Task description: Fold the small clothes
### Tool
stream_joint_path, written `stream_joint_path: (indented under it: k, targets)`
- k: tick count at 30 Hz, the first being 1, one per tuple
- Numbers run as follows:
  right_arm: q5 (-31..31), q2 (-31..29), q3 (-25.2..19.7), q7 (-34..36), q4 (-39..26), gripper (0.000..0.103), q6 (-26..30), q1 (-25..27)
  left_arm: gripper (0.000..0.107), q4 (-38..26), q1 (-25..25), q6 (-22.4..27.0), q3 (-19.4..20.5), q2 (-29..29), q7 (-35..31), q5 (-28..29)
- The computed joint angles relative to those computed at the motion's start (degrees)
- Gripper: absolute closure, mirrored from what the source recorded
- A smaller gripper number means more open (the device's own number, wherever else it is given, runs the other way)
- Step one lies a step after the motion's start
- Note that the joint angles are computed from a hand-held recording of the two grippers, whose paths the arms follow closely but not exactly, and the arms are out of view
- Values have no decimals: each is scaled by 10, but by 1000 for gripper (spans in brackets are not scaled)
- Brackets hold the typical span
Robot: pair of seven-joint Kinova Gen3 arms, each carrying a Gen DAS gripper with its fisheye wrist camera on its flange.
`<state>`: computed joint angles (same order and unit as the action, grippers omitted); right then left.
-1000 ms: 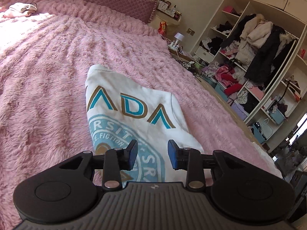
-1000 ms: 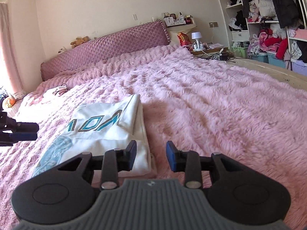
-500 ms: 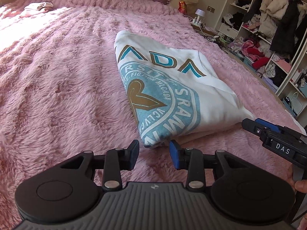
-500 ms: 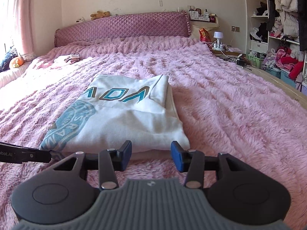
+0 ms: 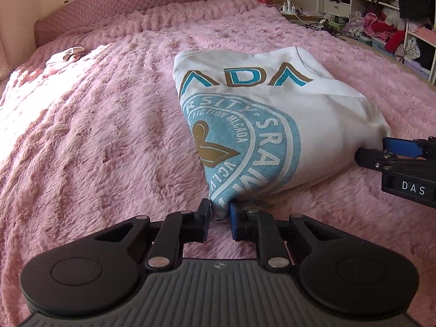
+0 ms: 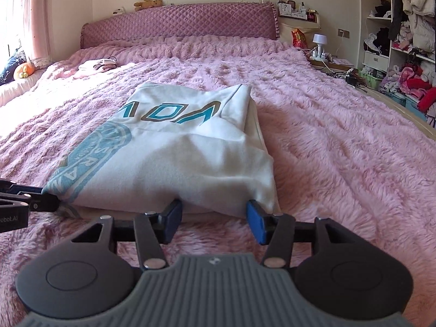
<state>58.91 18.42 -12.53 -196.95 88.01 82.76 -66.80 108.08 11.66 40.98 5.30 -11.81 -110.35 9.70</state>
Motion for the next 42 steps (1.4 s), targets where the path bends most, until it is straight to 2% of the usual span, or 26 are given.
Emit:
stream_joint_path:
  k: [2, 3, 7, 10, 13, 16, 19, 23, 26, 28, 29, 30, 33, 36, 38, 40, 42]
  targets:
    - [-7, -2, -2, 9, 1, 55, -4, 3, 85, -6, 14, 14, -30, 9, -10, 26]
    - [-6, -8, -4, 12, 4, 55, -4, 1, 81, -8, 14, 19, -38, 6, -24, 37]
    - [24, -54, -20, -26, 46, 52, -17, 2, 77, -15, -9, 64, -68, -22, -68, 98]
    - [84, -85, -11, -90, 91, 40, -20, 2, 77, -19, -16, 96, -103, -38, -99, 150]
    - [140, -114, -13, -109, 131, 36, -83, 71, 76, -30, -23, 112, -117, -32, -124, 198]
    - [173, -115, -2, -110, 133, 36, -153, 150, 69, -42, -30, 119, -125, -15, -145, 258]
    - [156, -97, 3, -79, 105, 35, -223, 230, 66, -48, -39, 113, -115, 4, -161, 303]
    - [106, -70, -24, -3, 67, 36, -316, 336, 63, -48, -51, 103, -95, 24, -164, 332]
    - [48, -55, -43, 66, 47, 52, -386, 401, 60, -53, -59, 103, -79, 41, -158, 332]
    - [8, -45, -13, 113, 38, 56, -423, 398, 55, -52, -62, 103, -73, 49, -159, 338]
    - [-12, -40, 13, 136, 32, 67, -432, 383, 53, -49, -64, 100, -70, 51, -160, 342]
    - [-28, -35, 29, 156, 29, 92, -447, 377, 52, -45, -65, 98, -68, 51, -164, 345]
    - [-21, -30, 94, 189, 23, 97, -454, 318, 51, -38, -66, 86, -61, 50, -166, 349]
    - [31, -31, 124, 186, 19, 98, -455, 282, 51, -23, -63, 62, -58, 40, -168, 359]
    - [27, -24, 122, 204, 7, 98, -455, 289, 51, -18, -58, 45, -50, 38, -155, 347]
    - [-6, -2, 90, 251, -17, 98, -432, 321, 49, -16, -52, 35, -45, 38, -142, 334]
    - [-38, 11, 93, 288, -24, 97, -424, 325, 47, -19, -45, 33, -42, 40, -136, 322]
